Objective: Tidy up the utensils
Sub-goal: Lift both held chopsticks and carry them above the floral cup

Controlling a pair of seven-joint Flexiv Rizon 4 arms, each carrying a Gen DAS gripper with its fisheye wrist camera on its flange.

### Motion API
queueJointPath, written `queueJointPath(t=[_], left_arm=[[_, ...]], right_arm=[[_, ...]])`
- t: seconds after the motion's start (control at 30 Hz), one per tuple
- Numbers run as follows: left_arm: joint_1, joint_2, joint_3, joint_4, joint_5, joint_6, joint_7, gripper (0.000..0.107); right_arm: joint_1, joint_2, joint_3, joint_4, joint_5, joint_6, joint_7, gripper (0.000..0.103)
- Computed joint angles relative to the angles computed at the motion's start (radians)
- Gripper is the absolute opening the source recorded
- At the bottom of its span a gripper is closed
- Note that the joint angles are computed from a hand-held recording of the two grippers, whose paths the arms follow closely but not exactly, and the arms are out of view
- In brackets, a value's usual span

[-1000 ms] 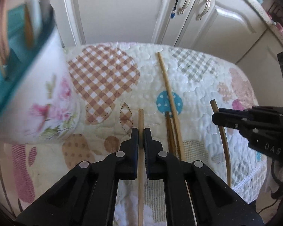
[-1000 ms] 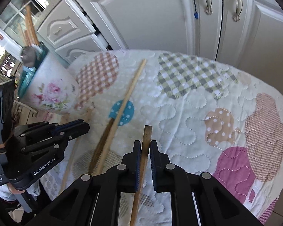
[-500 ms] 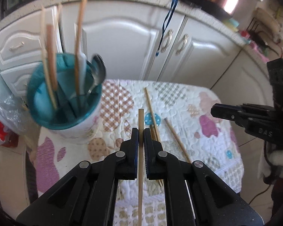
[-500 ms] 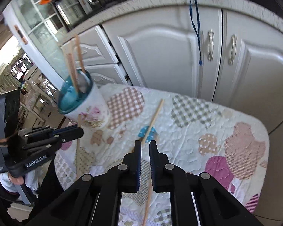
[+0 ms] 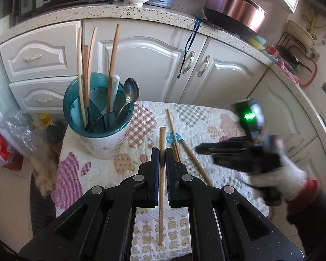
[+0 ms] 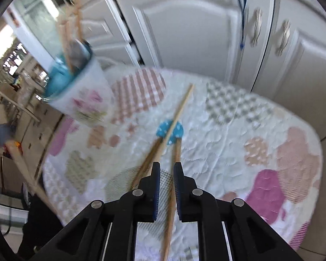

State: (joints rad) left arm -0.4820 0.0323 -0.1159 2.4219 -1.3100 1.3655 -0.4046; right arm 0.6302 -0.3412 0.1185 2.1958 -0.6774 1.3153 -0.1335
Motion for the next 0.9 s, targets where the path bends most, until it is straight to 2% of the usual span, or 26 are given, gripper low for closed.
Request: queueJointPath(t=[0.13,0.2,0.27,0.33,0.4,0.5,0.6,0.63,0.8,0.9], left_arm=[[0.003,0.009,0.006,0.004,-0.003,-0.004,-0.005,0.004],[0.006,0.011,0.008,0.006,0.0,-0.008,-0.011,0.004],[0.009,0.011,0.009,0.006,0.01,-0.012,-0.017,0.004],[0.015,0.015,0.013,0.007,0.025,-0.026,-0.026,0.004],[0.02,0.028,0.019,0.007,0.034,-0.045,-0.03,0.004],[0.02,0.052,0.025,0.009,0.029,-0.056,-0.016,0.004],[0.021,0.081,0.035,0.013,0.031,-0.075,-0.013,0.004],[0.02,0.089,0.037,0.015,0.032,-0.075,-0.012,0.004],[0.02,0.123,0.049,0.019,0.043,-0.077,-0.015,0.004],[0.028,0.137,0.061,0.012,0.057,-0.086,-0.023,0.004]], right_arm=[[-0.026,-0.086,0.04,-0.082,0.091,-0.088,-0.104,0.011],[-0.021,-0.113,0.033,-0.106,0.116,-0.118,-0.117,0.012],[-0.007,-0.12,0.002,-0.094,0.1,-0.063,-0.1,0.011],[-0.016,-0.119,0.009,-0.085,0.12,-0.028,-0.116,0.008],[0.0,-0.085,-0.018,-0.04,0.11,0.038,-0.093,0.008],[0.047,-0.004,-0.094,0.037,0.033,0.117,-0.022,0.008],[0.106,0.112,-0.203,0.118,-0.18,0.171,0.138,0.007],[0.109,0.138,-0.215,0.13,-0.237,0.17,0.179,0.007],[0.069,0.249,-0.196,0.152,-0.434,0.128,0.308,0.007],[0.04,0.267,-0.159,0.135,-0.483,0.108,0.339,0.007]])
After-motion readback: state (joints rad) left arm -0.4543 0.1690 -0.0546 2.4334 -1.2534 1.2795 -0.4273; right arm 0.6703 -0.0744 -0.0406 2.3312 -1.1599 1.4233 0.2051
